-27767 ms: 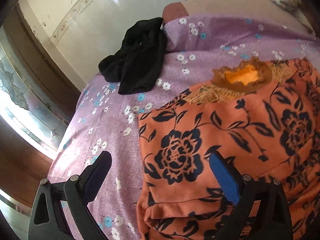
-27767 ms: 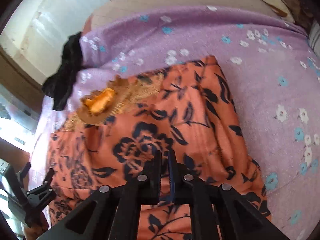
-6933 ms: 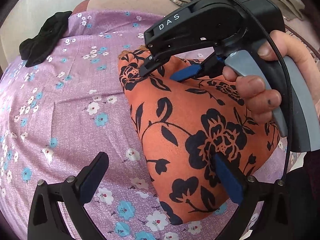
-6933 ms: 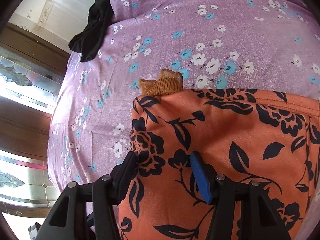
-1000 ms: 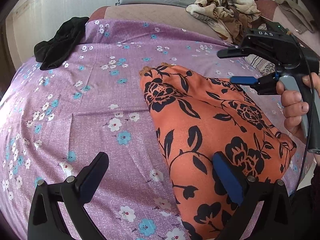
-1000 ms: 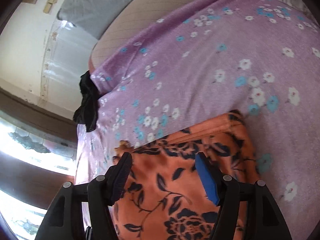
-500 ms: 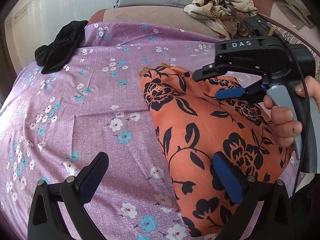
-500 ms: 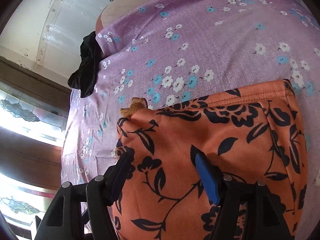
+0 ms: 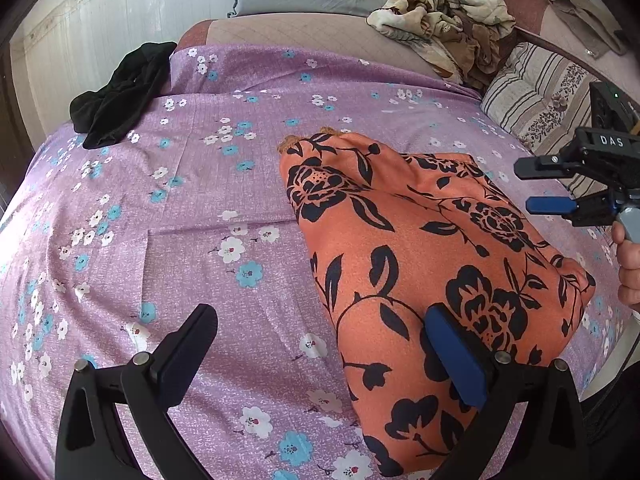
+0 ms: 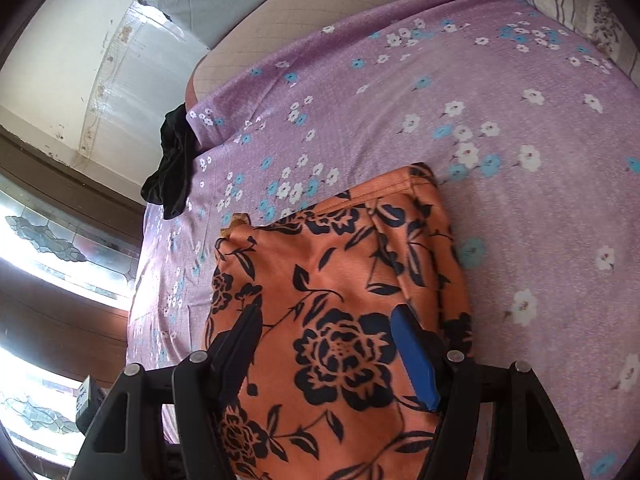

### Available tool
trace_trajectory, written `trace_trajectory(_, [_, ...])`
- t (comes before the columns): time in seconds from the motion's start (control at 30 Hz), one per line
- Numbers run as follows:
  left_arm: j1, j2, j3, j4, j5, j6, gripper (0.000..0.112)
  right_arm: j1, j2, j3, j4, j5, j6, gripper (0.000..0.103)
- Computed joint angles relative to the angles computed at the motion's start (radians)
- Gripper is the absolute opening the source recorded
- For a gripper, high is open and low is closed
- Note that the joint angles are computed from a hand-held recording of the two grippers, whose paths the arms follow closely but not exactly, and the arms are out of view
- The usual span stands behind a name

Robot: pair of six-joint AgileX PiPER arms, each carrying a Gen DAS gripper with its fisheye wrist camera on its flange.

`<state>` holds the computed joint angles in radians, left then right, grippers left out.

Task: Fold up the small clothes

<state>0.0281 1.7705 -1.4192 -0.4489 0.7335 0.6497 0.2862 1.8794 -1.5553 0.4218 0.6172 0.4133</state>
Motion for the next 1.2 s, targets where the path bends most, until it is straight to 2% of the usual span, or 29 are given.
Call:
trace_trajectory(0.17, [0.003,0.013,-0.017,-0.020,0.014,0.014,0.103,-0.062,-0.079,0.160,0.102,-0.035,-0.112,0.070])
trace_trajectory(0.47, [0.076,0.170,-0.237,-0.174,0.289,0.044,0.103,-0.170,-0.138,0.317,0.418,-0.011,-0.452,0.071])
trace_trajectory(0.67, [0.061,0.170,-0.225,-0.219,0.310,0.107,0.103,-0.202,-0.116,0.339,0.501,0.028,-0.552,0.071])
trace_trajectory(0.77, [0.028,0.161,-0.198,-0.193,0.281,0.128,0.103,-0.208,-0.091,0.335,0.547,0.052,-0.600,0.071])
trace_trajectory(0.9, [0.003,0.151,-0.170,-0.177,0.247,0.153,0.103,-0.194,-0.056,0.303,0.546,0.069,-0.612,0.071])
trace_trajectory(1.2, [0.002,0.156,-0.181,-0.171,0.255,0.146,0.103,-0.153,0.022,0.220,0.547,0.080,-0.609,0.072])
